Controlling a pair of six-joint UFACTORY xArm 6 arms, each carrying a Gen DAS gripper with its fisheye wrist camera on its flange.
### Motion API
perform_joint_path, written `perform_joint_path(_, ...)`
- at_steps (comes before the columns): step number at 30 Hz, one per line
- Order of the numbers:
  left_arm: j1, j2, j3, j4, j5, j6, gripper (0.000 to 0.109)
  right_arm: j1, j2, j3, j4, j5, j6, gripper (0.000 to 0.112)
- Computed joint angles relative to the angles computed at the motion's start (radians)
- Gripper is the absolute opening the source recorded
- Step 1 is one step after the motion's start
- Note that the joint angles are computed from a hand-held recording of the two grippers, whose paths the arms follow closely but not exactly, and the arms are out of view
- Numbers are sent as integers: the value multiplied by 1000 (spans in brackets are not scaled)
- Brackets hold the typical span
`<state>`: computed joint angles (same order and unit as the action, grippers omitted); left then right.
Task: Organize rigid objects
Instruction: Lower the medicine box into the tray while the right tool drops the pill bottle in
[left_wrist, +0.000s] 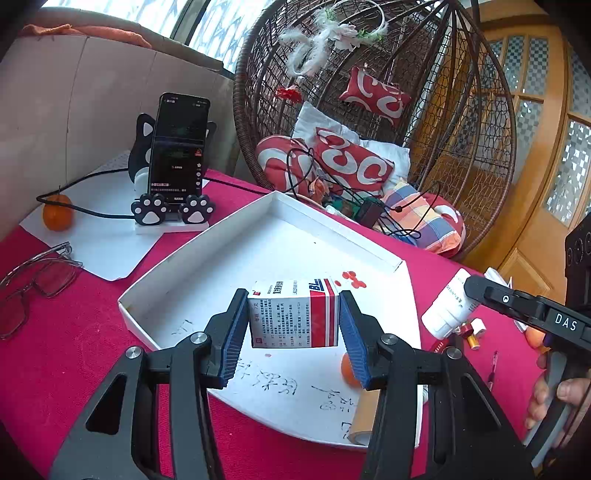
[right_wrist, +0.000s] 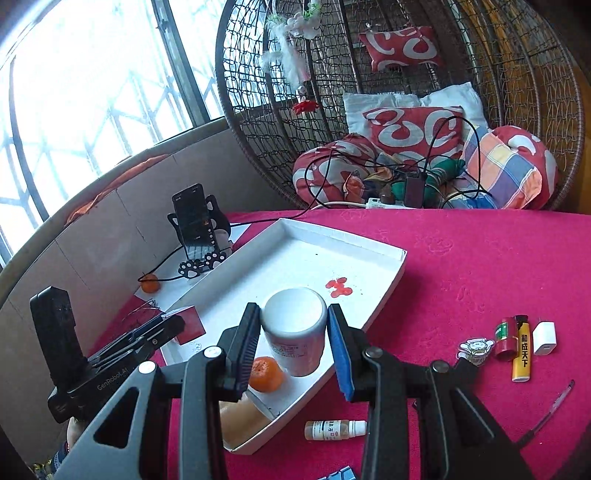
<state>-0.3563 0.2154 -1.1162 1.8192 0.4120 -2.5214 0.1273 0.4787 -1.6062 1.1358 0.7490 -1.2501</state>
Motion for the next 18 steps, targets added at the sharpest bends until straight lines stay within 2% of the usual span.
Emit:
perform_joint_path(6, 22, 5, 11, 28, -30, -65, 48, 61, 41, -16, -35, -75, 7, 37)
perform_joint_path(9, 24, -3, 22, 16, -19, -70, 55, 68, 34, 1, -10, -97, -20, 40)
perform_joint_path(10, 21, -7, 28, 7, -7, -69, 70, 69, 28, 11, -3, -108, -31, 47)
perform_joint_path(11, 16, -12, 33, -11, 12, -58, 88, 69, 22, 22, 8, -121, -43, 73)
perform_joint_path(12, 8, -19, 42, -29, 40, -49, 92, 66, 14, 34, 31, -131, -62, 98)
perform_joint_path(13, -1, -24, 49, -49, 69, -38, 97, 65, 8, 44, 67, -141, -88, 103)
perform_joint_path(14, -8, -28, 53, -70, 90, -23, 103, 61, 0, 53, 93, -142, -109, 103)
perform_joint_path(18, -21, -39, 63, -108, 136, 6, 103, 42, -27, 88, 175, -154, -170, 103)
